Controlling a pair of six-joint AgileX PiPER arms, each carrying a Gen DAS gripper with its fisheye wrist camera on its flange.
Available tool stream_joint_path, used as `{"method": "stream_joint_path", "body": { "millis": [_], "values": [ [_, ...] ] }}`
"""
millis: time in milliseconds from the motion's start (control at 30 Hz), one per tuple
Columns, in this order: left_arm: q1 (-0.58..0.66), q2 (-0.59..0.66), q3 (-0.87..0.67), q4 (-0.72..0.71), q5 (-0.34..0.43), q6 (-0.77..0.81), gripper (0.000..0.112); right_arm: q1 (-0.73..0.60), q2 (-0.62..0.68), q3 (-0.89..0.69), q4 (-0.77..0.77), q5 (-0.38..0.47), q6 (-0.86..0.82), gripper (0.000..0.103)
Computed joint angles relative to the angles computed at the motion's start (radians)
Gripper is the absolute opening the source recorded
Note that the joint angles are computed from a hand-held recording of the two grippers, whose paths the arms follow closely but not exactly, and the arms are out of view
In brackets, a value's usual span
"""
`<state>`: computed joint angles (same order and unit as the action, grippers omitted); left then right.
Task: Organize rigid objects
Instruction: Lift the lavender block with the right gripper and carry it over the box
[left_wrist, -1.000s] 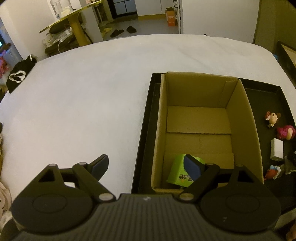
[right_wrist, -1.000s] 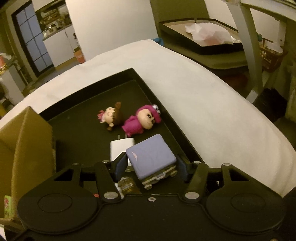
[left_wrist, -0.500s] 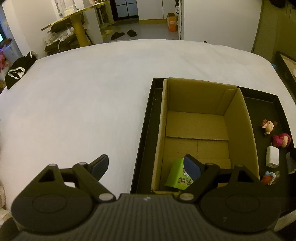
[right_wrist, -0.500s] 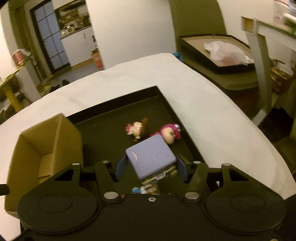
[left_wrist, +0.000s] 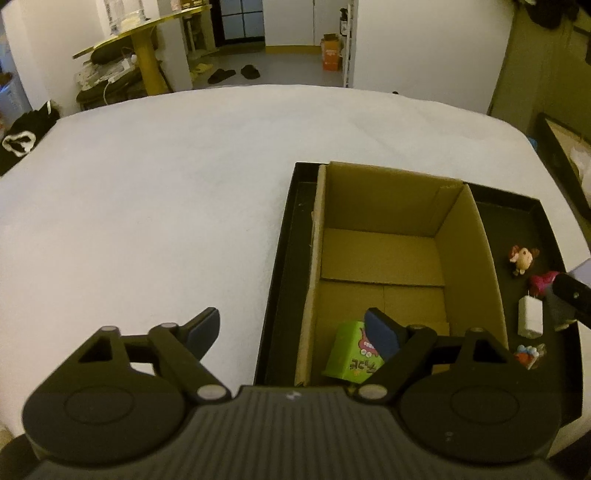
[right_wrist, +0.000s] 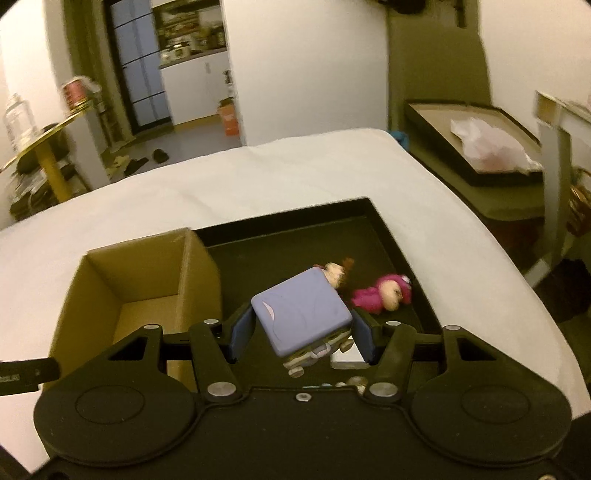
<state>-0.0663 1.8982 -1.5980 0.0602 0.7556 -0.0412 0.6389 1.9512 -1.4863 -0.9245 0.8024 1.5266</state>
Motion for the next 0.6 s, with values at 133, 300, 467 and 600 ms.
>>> {"method": "stream_joint_path", "body": {
  "millis": [133,300,467,600],
  "values": [
    [0.031,0.006,-0.008,-0.078,-0.001,0.046,0.078,0.013,0.033,-0.088,0.032,0.014,-0.094,0.055],
    [0.053,0.035,-0.046,-0.124,0.033,0.059,0.071,0.027,0.080,-0.191,0.087,0.030,-0.187,0.055],
    [0.064,0.051,-0.059,-0.157,0.045,0.090,0.062,0.047,0.149,-0.324,0.106,0.052,-0.283,0.055],
    [0.068,0.070,-0.066,-0.180,0.045,0.131,0.058,0.045,0.209,-0.444,0.164,0.052,-0.394,0.055]
  ]
}}
